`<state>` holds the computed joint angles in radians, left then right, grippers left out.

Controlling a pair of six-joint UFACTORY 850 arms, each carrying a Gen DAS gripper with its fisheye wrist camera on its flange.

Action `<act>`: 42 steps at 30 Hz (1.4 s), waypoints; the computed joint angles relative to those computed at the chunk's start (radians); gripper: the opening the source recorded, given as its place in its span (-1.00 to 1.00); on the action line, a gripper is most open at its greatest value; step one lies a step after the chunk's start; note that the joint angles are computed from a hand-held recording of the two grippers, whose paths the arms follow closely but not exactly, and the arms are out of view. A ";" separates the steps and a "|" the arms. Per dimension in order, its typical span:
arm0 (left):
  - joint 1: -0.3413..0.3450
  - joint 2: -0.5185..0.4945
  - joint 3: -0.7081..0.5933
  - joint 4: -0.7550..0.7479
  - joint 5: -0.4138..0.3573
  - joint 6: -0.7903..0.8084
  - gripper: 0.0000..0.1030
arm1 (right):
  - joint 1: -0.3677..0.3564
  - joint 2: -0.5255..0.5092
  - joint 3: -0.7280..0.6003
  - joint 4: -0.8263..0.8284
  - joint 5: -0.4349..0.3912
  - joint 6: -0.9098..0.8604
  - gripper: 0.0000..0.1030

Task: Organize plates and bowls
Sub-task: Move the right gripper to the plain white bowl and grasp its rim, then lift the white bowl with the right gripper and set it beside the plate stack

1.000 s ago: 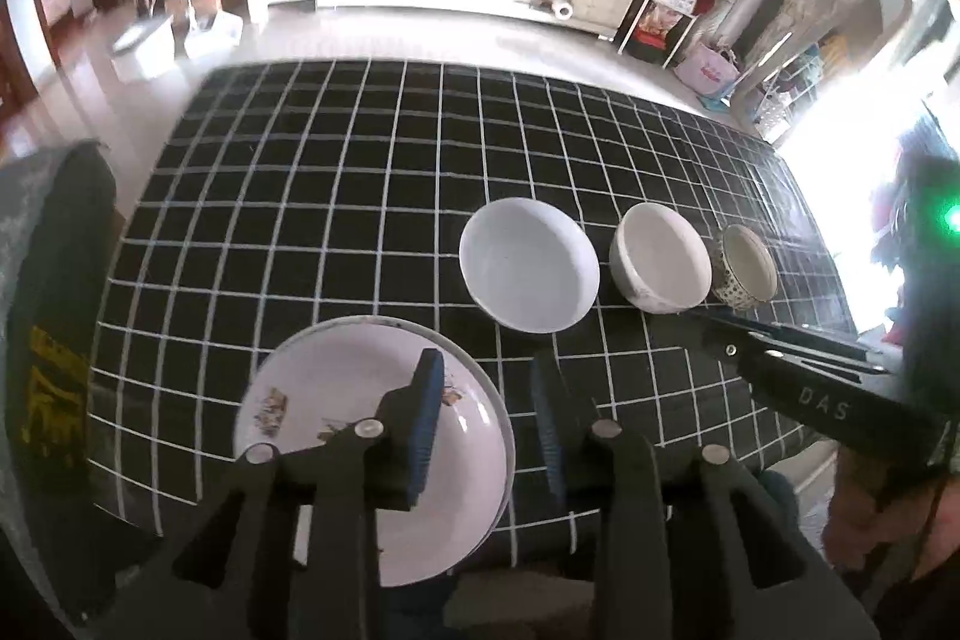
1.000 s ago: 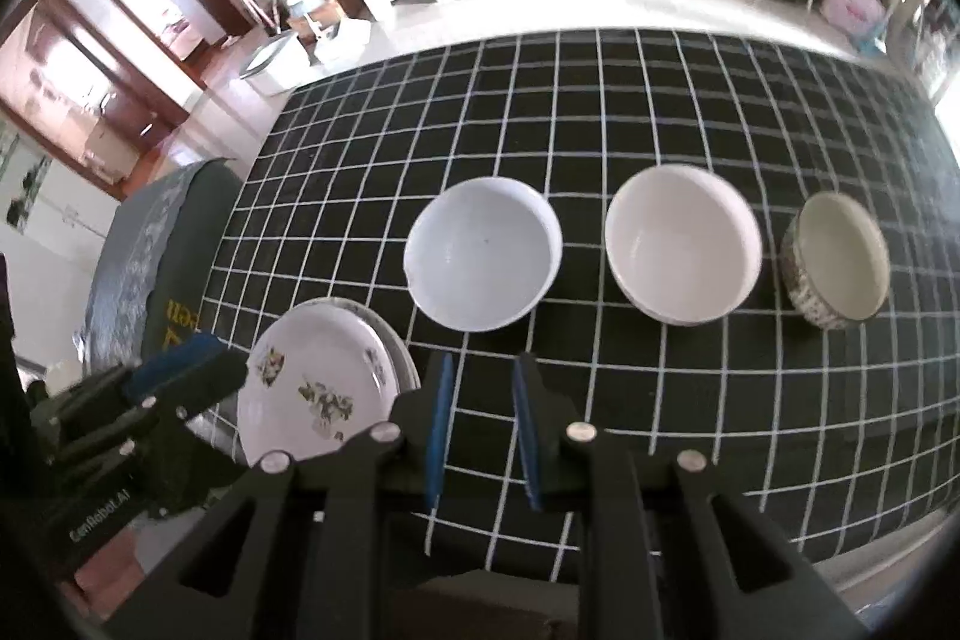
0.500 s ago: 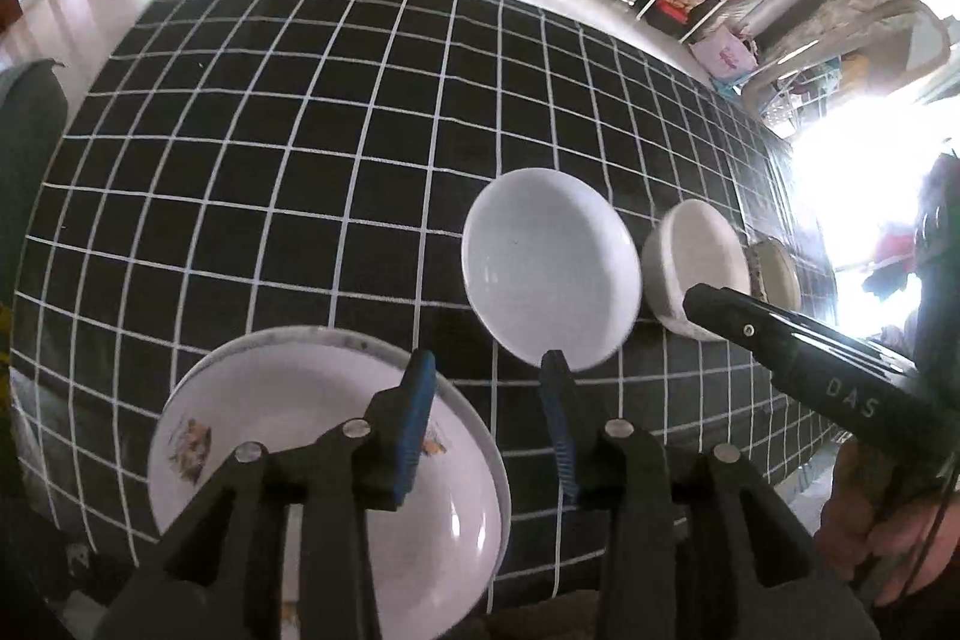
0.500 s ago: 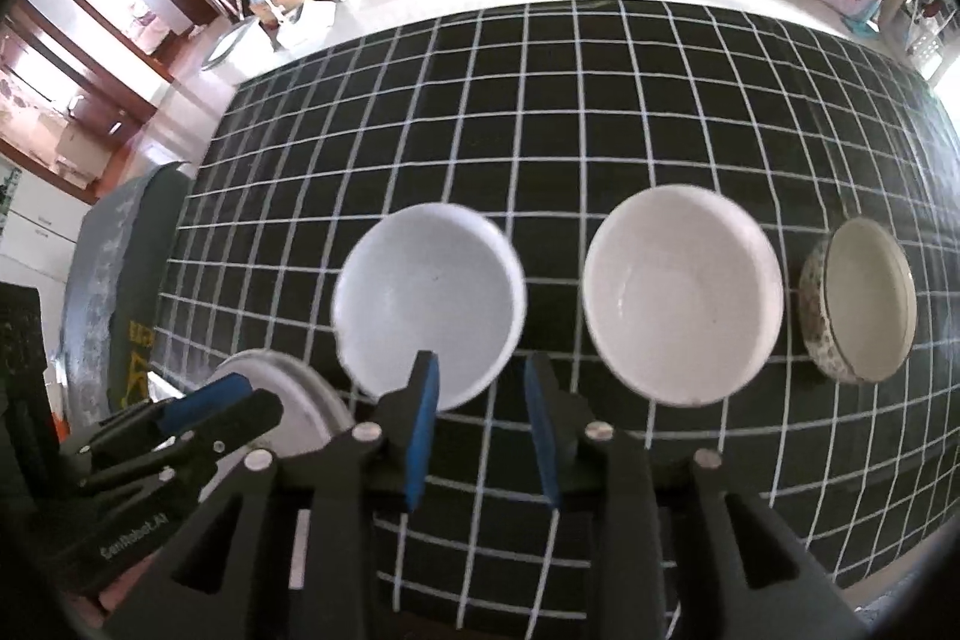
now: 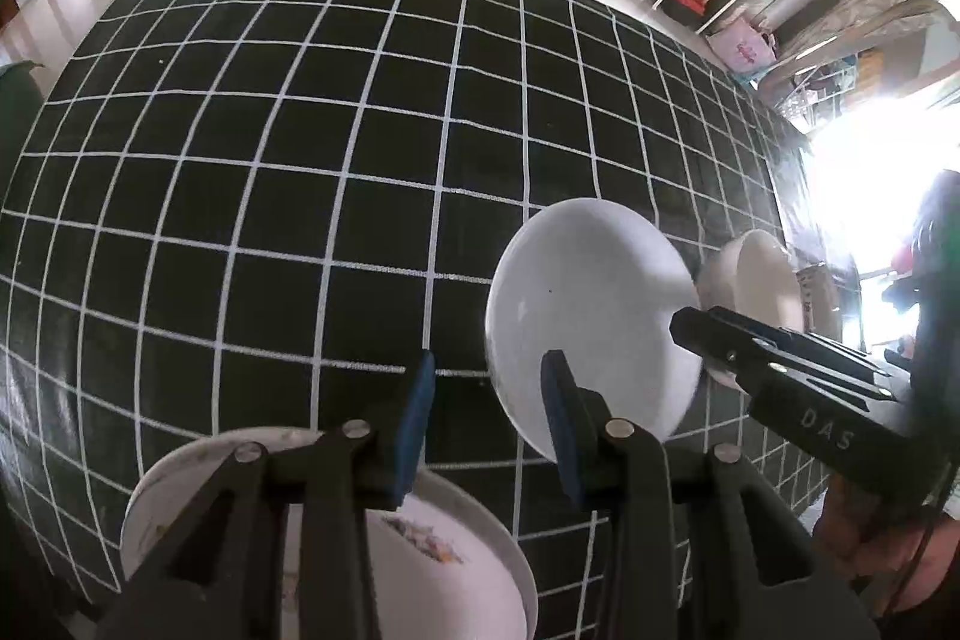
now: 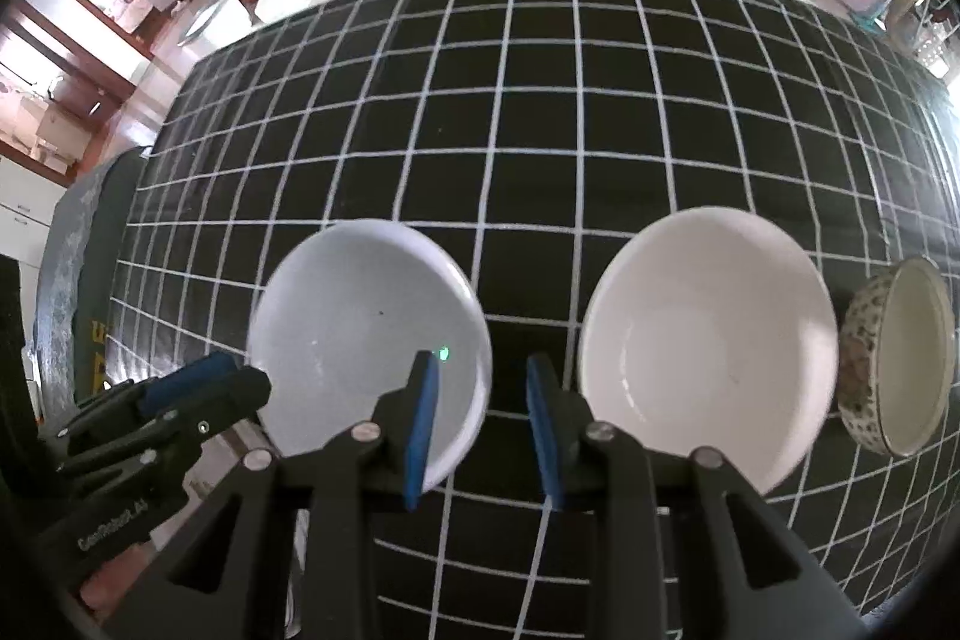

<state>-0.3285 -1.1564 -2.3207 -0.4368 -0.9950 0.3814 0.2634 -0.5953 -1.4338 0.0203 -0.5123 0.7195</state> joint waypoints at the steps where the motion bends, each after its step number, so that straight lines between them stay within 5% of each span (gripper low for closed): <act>1: -0.002 -0.002 -0.002 0.004 0.001 -0.001 -0.38 | -0.003 -0.002 0.002 0.004 0.003 -0.001 -0.34; 7: -0.011 0.005 0.021 0.024 0.015 0.011 -0.78 | -0.002 -0.015 0.000 0.022 0.002 -0.051 -0.62; 11: -0.011 0.034 0.064 0.011 0.044 0.024 -0.81 | -0.012 0.001 0.035 0.106 0.040 -0.109 -0.82; 16: -0.013 0.047 0.087 0.007 0.047 0.018 -0.81 | -0.006 0.018 0.051 0.095 0.048 -0.078 -0.82; 42: -0.037 0.475 0.737 -0.075 0.266 0.206 -0.80 | 0.115 0.254 0.307 -0.045 0.068 0.187 -0.81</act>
<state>-0.3652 -0.6819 -1.5833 -0.5121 -0.7290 0.5872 0.3782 -0.3414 -1.1269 -0.0243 -0.4442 0.9067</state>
